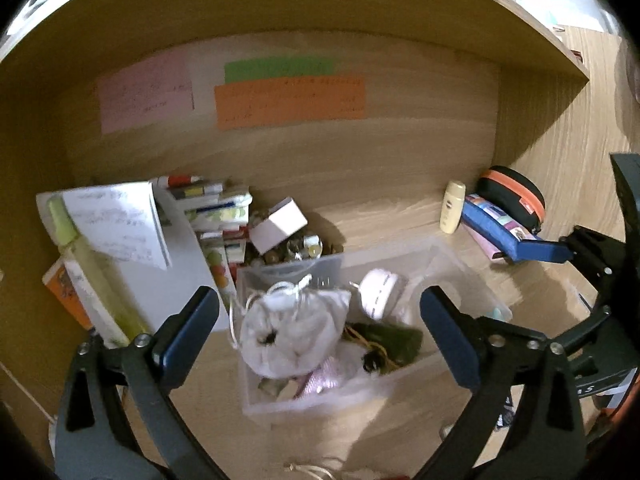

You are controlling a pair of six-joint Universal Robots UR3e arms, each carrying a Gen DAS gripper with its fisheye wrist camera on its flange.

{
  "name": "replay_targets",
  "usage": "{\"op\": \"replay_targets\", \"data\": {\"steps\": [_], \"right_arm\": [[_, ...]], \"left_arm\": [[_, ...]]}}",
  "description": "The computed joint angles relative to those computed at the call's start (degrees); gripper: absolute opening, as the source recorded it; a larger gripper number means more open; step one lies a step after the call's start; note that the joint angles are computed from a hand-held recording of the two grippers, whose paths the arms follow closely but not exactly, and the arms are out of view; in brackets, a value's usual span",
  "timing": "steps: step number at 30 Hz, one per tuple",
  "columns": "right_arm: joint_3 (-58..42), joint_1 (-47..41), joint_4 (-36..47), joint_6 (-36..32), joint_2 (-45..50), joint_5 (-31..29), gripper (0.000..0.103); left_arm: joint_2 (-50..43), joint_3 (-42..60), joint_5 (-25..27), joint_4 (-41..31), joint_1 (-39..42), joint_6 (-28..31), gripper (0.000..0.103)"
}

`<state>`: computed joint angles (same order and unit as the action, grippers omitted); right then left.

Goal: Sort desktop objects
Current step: 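Withdraw and reach the left tool to the red pouch while the right tool approaches the blue card box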

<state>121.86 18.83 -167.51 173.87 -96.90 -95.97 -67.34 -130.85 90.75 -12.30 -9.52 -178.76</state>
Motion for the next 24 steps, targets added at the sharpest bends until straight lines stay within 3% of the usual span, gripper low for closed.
{"op": "replay_targets", "data": {"steps": [6,10,15,20,24], "right_arm": [[8.74,-1.91,0.85,-0.48,-9.02,1.42,0.094],[13.97,-3.22,1.63,-1.31,-14.28,2.48,0.094],[19.42,-5.28,3.35,-2.72,-19.52,4.27,0.094],[24.42,-8.18,4.50,-3.75,-23.15,7.52,0.094],[27.94,-11.35,8.26,-4.27,-26.78,11.23,0.094]], "left_arm": [[8.24,-5.00,-0.97,-4.62,2.68,-3.70,0.102],[15.20,-8.79,-2.00,-8.89,4.93,-3.07,0.102],[24.19,-12.20,-1.45,-18.95,6.75,-1.33,0.102],[37.53,-15.06,-8.46,-35.33,13.89,2.44,0.102],[34.28,-19.62,-0.17,-29.81,3.85,-2.88,0.102]]}}
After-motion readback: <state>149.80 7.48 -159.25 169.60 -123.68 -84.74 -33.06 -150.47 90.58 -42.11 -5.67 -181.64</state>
